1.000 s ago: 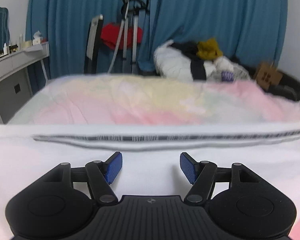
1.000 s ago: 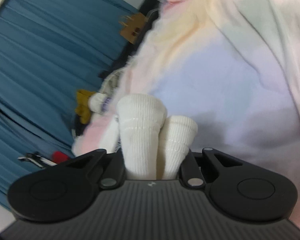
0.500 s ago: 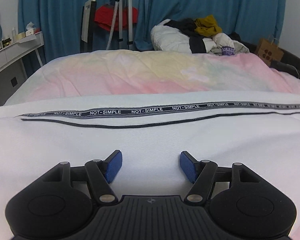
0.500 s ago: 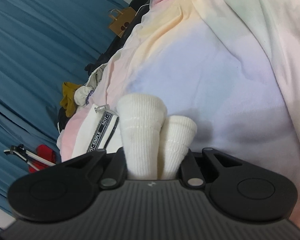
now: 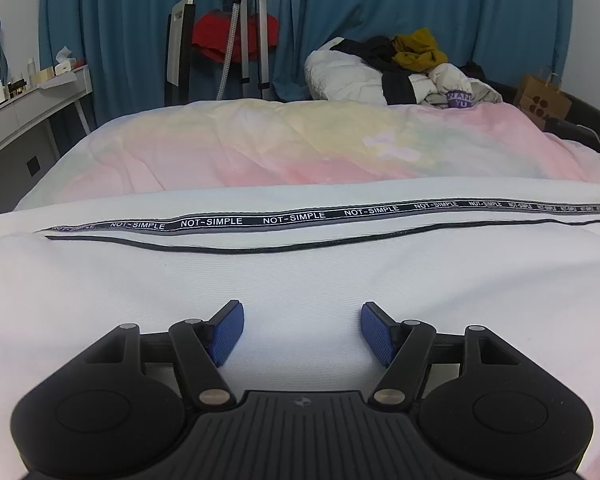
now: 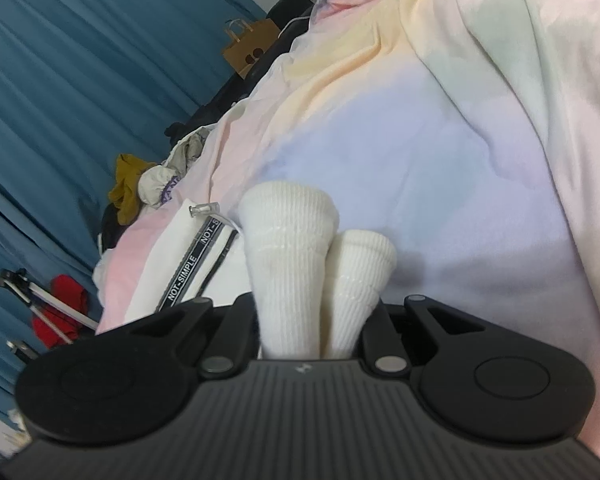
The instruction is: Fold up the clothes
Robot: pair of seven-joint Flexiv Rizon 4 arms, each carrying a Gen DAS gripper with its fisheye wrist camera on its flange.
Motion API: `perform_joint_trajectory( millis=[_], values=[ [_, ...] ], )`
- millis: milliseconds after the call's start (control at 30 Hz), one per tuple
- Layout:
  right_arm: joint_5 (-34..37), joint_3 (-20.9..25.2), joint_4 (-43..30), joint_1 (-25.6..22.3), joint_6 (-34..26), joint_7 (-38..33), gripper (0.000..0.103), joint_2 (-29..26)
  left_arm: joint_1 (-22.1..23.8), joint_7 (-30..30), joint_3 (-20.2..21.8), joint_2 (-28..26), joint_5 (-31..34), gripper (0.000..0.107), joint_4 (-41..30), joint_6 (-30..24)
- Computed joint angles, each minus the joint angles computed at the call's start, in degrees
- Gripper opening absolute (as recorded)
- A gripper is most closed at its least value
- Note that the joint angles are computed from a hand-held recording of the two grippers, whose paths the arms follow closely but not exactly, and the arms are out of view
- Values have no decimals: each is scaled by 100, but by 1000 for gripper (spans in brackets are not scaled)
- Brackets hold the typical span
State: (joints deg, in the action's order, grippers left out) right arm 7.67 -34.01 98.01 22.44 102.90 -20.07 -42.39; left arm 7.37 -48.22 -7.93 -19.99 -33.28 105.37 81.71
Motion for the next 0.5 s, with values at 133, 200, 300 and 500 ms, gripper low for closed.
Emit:
perform_joint_trajectory(
  millis=[133,200,300,500],
  values=[
    [-130,-601,42,430,-162,-129,14,-89,-26,-78,55,-4,65,68,-36,-64],
    [-208,-894,30,635,-329,-120,14,-111,13,-24,8,-2,20,68,-27,-63],
    [-285,-1776,66,1261,-399,-19,14,-290,87,99,-86,5,-118,68,-11,-77],
    [-327,-3616,-62,2567,-14,-628,14,-1003,170,263,-199,42,-540,70,-23,-205]
  ],
)
